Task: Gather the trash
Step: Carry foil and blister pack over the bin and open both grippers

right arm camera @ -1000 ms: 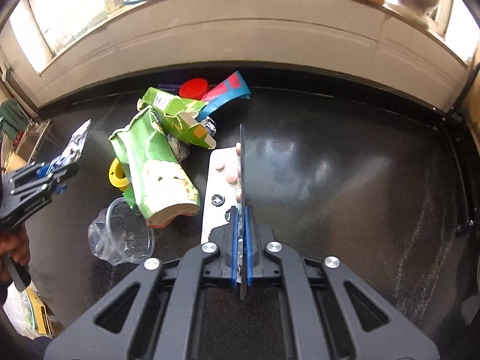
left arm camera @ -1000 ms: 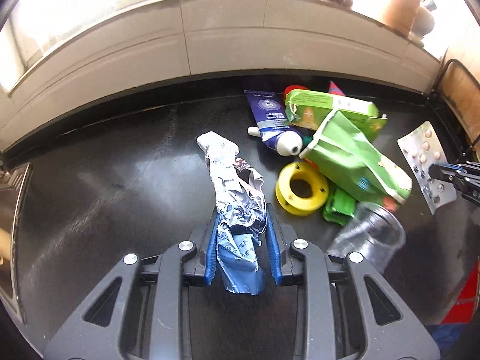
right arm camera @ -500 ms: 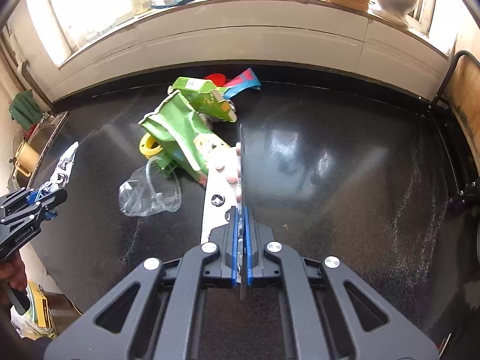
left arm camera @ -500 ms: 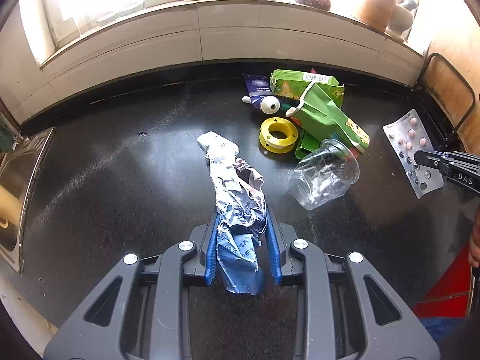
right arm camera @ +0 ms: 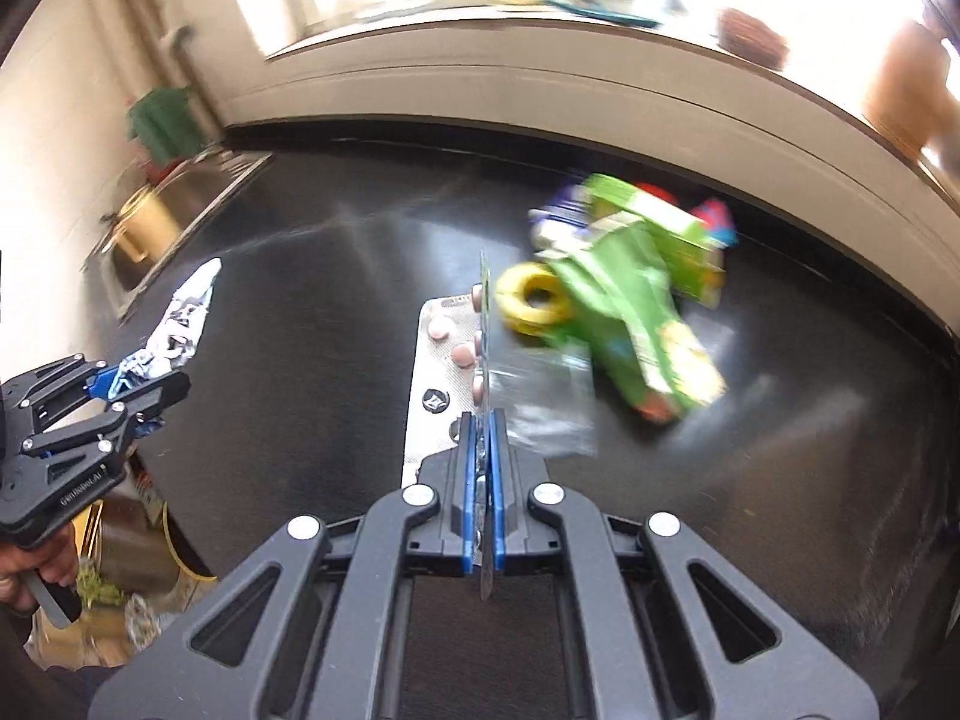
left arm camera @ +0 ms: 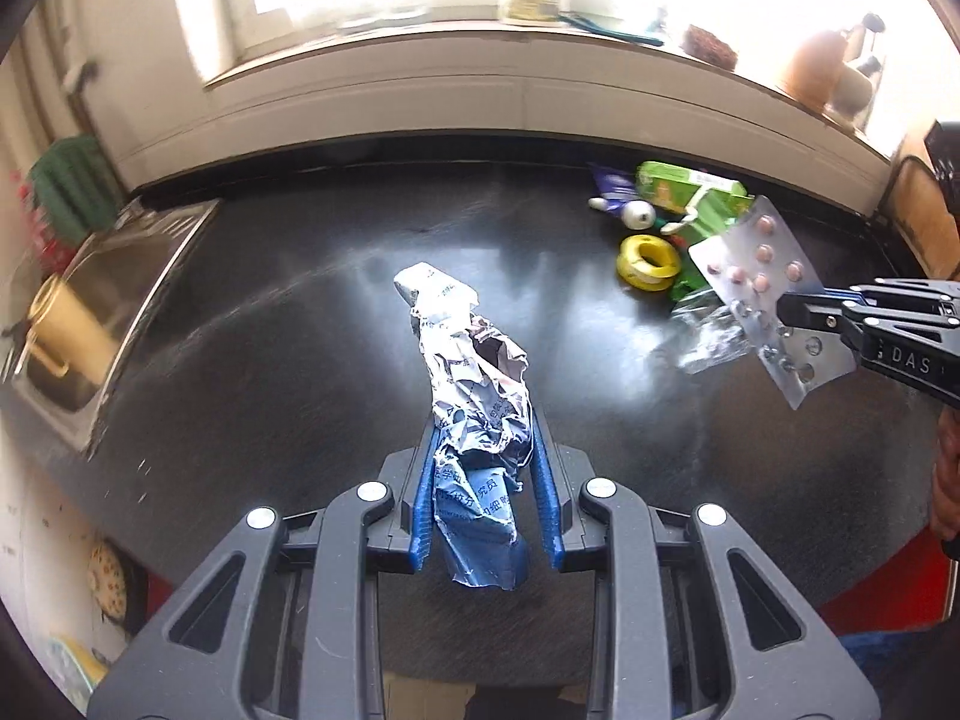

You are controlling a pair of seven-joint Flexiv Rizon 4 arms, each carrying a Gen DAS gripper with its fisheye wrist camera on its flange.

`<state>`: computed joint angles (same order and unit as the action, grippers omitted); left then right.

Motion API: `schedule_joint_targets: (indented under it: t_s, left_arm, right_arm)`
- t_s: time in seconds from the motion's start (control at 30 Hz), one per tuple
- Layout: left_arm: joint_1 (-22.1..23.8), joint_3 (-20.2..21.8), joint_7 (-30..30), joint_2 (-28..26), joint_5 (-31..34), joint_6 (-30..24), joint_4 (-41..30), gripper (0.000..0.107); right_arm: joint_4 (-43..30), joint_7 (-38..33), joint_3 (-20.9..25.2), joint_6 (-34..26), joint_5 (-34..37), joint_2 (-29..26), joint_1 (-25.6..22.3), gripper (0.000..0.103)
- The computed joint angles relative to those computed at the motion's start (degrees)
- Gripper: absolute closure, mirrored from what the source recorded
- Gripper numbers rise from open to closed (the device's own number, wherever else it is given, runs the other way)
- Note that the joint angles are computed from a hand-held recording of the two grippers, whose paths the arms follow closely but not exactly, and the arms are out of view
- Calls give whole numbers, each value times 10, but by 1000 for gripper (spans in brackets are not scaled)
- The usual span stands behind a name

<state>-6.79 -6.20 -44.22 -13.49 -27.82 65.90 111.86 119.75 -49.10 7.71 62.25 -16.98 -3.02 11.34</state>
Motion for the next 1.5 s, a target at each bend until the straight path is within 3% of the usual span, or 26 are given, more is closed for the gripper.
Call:
schedule_joint_targets:
  t_s: [0.27,0.5,0.6,0.7,0.87,1.1,1.43,1.5]
  left_arm:
    - [41,74,-110,51,67,12,60,80]
    - [105,125,-198,82,118,11,110,80]
    - [131,133,-205,83,115,23,129,80]
    - [156,138,-204,71,107,35,142,80]
    - [199,124,-147,35,26,56,157,80]
    - [230,107,-109,-9,-34,63,162,80]
    - [255,87,-57,-41,-85,54,153,79]
    - [257,84,-50,-45,-92,45,149,75]
  right_arm:
    - [-175,-186,57,-35,120,-132,61,98]
    - [-349,-321,109,-122,190,-254,118,98]
    - [-419,-352,118,-168,203,-305,150,98]
    - [-474,-358,113,-204,210,-346,180,98]
    - [-546,-351,96,-246,202,-406,225,98]
    - [-613,-343,81,-288,191,-467,256,98]
    - [-668,-332,66,-320,185,-506,272,98]
    - [-684,-332,63,-333,179,-517,277,98]
